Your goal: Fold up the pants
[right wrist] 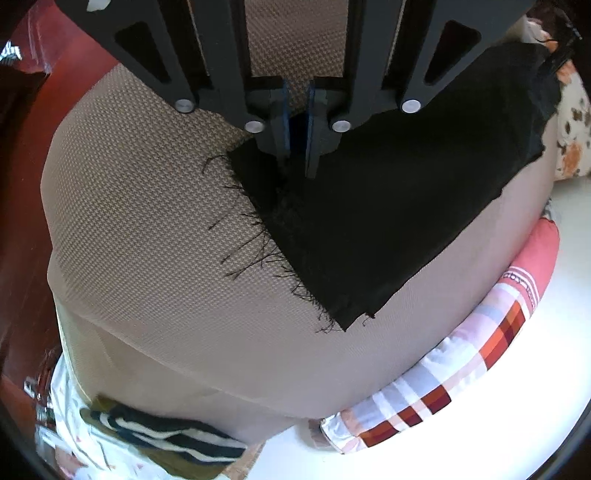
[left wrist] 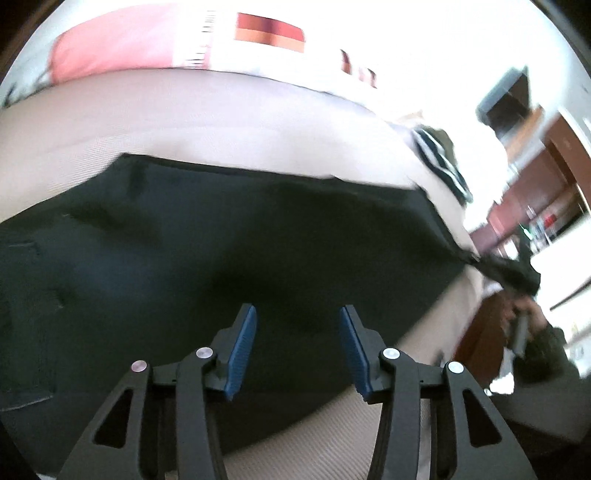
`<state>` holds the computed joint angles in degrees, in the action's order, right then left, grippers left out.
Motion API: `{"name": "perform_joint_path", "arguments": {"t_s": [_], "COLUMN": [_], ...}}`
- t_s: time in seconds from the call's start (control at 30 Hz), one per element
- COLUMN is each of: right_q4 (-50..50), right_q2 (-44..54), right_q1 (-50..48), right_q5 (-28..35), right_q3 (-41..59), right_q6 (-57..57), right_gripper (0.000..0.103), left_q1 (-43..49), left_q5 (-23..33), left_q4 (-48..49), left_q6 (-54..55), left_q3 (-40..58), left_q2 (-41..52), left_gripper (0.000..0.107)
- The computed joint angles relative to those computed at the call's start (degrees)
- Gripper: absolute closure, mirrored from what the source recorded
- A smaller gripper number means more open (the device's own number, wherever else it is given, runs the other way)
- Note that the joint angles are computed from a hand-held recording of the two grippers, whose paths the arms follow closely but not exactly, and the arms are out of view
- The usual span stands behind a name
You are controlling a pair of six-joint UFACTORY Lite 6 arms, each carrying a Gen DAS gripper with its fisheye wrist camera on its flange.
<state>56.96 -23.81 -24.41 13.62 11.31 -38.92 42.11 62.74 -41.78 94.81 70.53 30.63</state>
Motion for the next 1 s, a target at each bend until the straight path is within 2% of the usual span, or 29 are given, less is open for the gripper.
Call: {"name": "perform_joint_path", "arguments": {"t_s": [0.03,0.1,0.17,0.23,0.37,0.5,0.67,0.77,0.93,1.0], "right_q4": [-4.8,-8.7,-4.5,1.1,6.7,2.9,-2.1,-3.0,-0.9,-0.9], "right_q2": [-0.5,-1.2,2.7,10.7,30.8,45.4,57.7,62.2,64.8,64.7], "right_q1": [-1.3,-5.0,-8.5,-9.5,-7.5,-2.9,-0.7,-0.3,-0.7,-0.3], "right_q5": [1.2,4.4,8.6,13.0,22.4,24.3,24.2,25.2,28.9,28.3], "right_q3": [0.8,3.3,7.9,15.4,33.0,48.4,61.2,65.6,67.8,67.3], "right_q6": [3.6,3.6,-4.6,-14.0,-21.7,-18.1,-13.1,-12.6,-16.8,-18.4], "right_gripper": [0.079,0.078,0.078,0.078,0.078,0.078,0.078,0.078,0.079,0.079], "left_q1": [-0.4,-1.1,-1.7,-2.3,-3.5,-3.7,-4.6,-5.1,-6.0,-6.4], "left_q5": [-1.5,-4.1,-5.4,-6.4,-9.0,-10.6,-12.8,-13.7,-14.9,-15.2], "left_q4": [-1.1,-3.0,-4.1,-5.0,-6.4,-7.1,-6.8,-6.3,-5.8,-6.0], "left_q6": [-0.9,-0.8,-1.2,-1.5,-3.0,-4.0,-6.7,-7.9,-9.6,-9.7], "left_q3": [0.6,0.5,1.3,1.6,1.5,1.5,2.5,2.9,3.6,3.6], "left_q2": [0.6,0.6,1.5,1.8,2.2,2.5,3.3,3.6,4.2,4.4], "left_gripper": [0.059,0.059,0.059,0.059,0.059,0.059,0.059,0.059,0.059,0.059]}}
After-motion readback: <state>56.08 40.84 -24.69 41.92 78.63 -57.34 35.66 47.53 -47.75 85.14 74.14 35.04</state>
